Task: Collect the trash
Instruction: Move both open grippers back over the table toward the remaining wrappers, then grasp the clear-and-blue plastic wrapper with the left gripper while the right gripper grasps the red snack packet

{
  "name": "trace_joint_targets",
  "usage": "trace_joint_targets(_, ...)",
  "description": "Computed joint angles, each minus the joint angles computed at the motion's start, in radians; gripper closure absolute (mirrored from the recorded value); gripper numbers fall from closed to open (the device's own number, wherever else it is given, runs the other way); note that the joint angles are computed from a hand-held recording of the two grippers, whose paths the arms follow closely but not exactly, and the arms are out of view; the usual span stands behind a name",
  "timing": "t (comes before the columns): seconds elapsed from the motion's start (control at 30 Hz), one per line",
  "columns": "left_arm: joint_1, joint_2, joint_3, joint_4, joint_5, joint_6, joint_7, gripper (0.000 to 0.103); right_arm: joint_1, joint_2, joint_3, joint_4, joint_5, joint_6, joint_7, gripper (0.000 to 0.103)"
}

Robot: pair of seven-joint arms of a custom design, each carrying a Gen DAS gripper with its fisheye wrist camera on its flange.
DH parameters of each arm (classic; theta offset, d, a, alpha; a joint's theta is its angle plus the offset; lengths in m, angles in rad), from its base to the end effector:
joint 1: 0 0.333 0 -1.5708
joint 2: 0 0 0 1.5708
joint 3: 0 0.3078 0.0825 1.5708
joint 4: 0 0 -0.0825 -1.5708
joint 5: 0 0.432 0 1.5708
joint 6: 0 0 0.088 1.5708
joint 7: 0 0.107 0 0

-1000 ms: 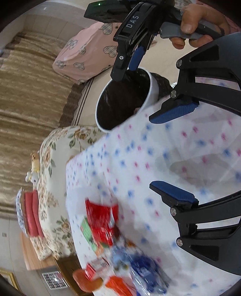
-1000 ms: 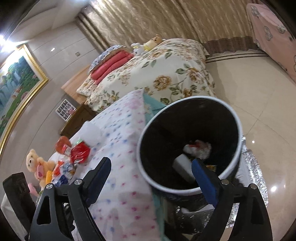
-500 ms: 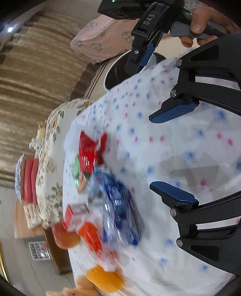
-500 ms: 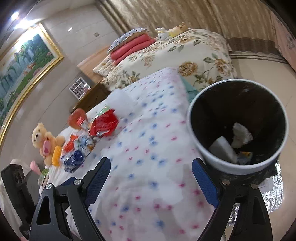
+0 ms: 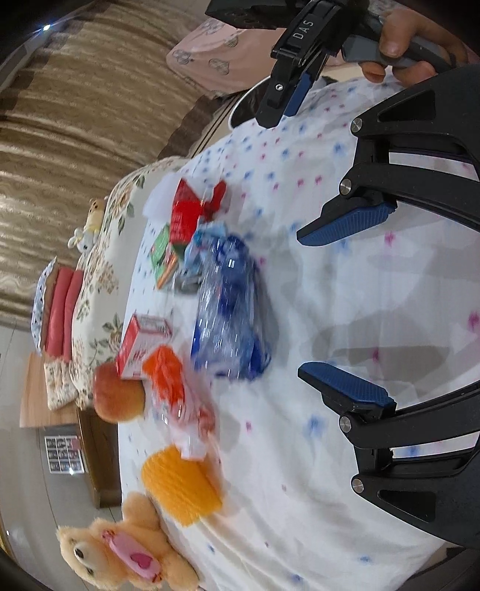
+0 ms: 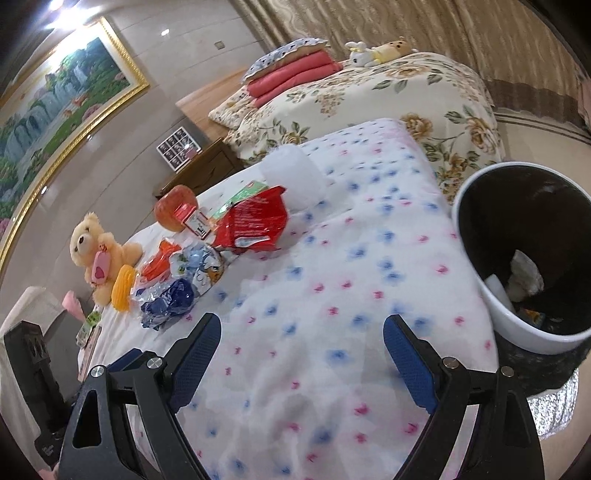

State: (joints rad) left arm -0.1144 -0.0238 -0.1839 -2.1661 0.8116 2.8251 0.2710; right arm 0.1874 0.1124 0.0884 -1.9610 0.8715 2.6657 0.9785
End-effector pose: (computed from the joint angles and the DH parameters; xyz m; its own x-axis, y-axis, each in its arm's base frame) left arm 0.5727 -0.2147 0.4373 0.2171 -0.9553 0.2007 -0.6589 -0.2951 -0.6919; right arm 0.6439 0.1575 0.4451 0.3169 -0.8559 -0.4087 -0.7958 -0.0054 -0.6056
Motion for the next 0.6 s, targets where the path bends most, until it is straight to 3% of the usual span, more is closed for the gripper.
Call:
trace_joint_targets(0.17,0.016,-0.007,0.012,-0.009,-0.022,0.003,0.032,0.036,0.009,0.033,0.011,0.036,-0.037,-0.002,0.005,0.012)
trace_joint_targets(0.6,0.031,0.046,0.037,0.041,-0.15,0.02,0.274,0.036,-0.005,0.153,0.042,0.179,-0.143,-0.025,0.054,0.012)
